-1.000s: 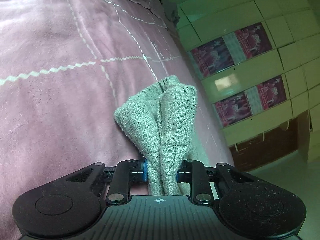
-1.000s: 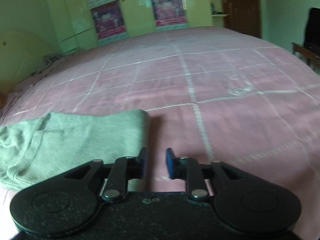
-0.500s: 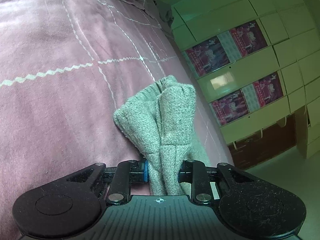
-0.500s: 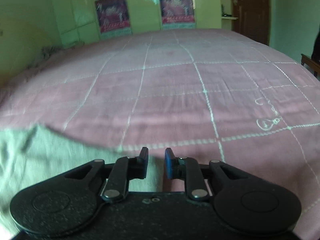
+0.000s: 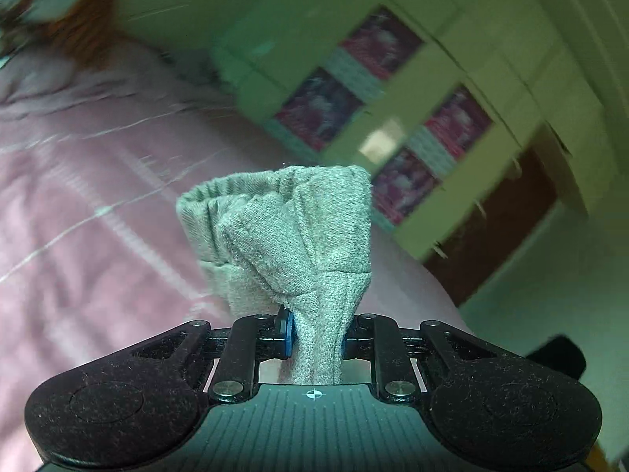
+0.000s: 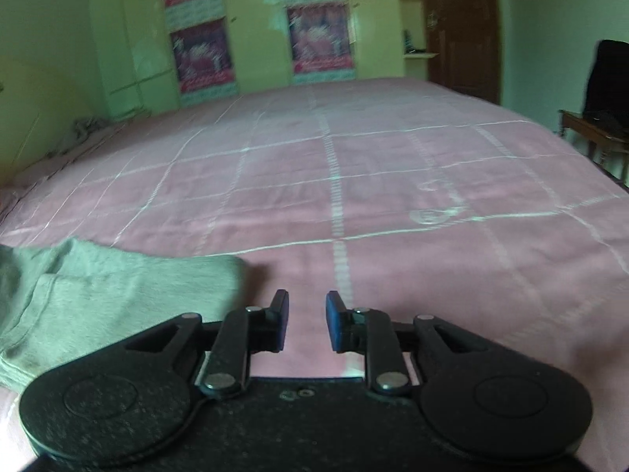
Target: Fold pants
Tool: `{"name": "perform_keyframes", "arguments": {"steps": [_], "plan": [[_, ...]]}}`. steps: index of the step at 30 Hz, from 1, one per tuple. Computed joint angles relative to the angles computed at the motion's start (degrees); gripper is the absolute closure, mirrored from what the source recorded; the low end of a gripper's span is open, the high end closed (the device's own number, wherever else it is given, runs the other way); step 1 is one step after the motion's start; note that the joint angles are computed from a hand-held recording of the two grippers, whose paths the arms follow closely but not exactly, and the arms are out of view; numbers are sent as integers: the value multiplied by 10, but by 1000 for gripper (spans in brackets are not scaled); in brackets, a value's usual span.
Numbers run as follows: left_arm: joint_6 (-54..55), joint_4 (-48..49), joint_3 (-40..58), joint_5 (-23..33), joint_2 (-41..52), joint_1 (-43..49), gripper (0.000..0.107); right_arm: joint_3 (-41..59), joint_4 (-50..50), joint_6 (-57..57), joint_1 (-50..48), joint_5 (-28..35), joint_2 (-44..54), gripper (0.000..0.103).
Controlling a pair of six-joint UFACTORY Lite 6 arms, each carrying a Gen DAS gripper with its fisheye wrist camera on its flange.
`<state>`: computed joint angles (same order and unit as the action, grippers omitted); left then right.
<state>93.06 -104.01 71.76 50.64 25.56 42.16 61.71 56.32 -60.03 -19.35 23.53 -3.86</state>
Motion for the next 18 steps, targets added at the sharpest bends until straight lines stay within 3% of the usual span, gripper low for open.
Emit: {"name": "perform_keyframes", "arguments": {"steps": [5, 10, 18], "plan": [[8, 9, 8, -78, -66, -141, 87, -38, 99, -92, -81, 28, -32, 80], [-7, 47, 35, -172, -72, -291, 87, -82, 197, -190, -159, 50, -57, 78], [-56, 138, 40, -313, -43, -494, 87, -82, 250, -185, -243, 133, -22, 75]]}}
